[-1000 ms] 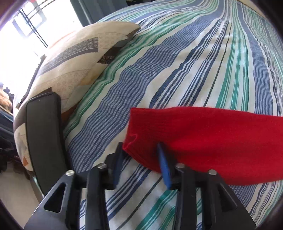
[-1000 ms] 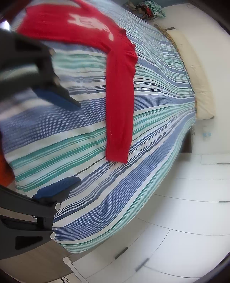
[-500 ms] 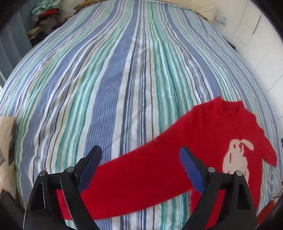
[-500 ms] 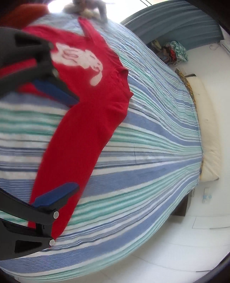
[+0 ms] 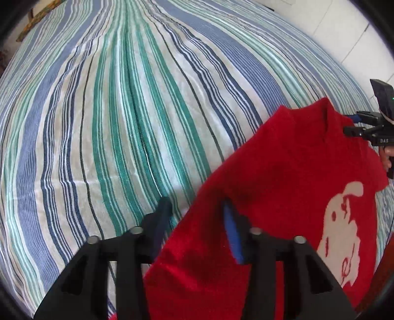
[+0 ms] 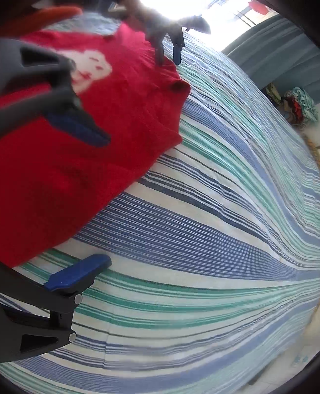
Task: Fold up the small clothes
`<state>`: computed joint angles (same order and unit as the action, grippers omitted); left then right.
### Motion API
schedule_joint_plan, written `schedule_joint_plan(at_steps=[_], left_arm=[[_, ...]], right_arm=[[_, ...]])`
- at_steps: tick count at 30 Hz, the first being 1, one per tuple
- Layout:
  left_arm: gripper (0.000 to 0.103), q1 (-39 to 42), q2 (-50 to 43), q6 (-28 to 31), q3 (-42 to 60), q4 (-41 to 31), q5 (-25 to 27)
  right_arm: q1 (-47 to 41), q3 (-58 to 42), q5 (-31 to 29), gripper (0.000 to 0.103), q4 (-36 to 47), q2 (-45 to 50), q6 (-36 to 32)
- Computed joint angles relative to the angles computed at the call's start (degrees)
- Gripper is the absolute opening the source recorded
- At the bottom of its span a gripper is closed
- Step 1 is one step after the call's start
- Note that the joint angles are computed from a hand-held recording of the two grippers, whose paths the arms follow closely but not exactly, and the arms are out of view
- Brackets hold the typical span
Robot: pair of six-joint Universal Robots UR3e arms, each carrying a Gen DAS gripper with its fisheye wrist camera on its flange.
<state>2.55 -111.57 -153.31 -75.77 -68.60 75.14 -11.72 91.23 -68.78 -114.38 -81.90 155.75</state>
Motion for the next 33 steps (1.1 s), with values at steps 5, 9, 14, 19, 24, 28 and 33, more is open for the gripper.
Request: schedule_joint_plan(at_steps=[5,9,14,19,24,28,33], left_arm=[[0.0,-6.3,6.7,-4.0,-10.9,18.6,9.4],[0.0,-6.5,5.7,-8.8,-12.5,24.6,12.9],[0.005,-9.1,2.8,-11.4,-18.9,34.3,19.6],[0.066,-8.1,10.1,-14.2,-23.6,34.3,22.2],[0.07,0.1,33.7,-10.0,-36.0,27.8,11.4],[0.071,3.4,57.7,-5.0,-44.5,7.7,5.8],[0.071,-12.5,86.4,-13.2,-53.9,-16.0,10.6]], right_arm=[[2.6,4.2,-3.1,0.005,-6.5,-3.0,1.0],[5.9,8.8,-9.6,0.005,-17.3,-8.2,3.4],[9.4,9.5,-18.6,0.005,-23.4,-1.1,5.5],[9.0,12.6,-19.1,0.045,-27.1,-1.9,8.9],[4.7,17.9,-17.6,0.075,-21.6,-17.9,7.5],[-0.6,21.4,-8.3,0.075,-2.6,-38.6,-0.7],[3.5,21.4,-2.2,0.075,27.4,-61.9,-5.0]])
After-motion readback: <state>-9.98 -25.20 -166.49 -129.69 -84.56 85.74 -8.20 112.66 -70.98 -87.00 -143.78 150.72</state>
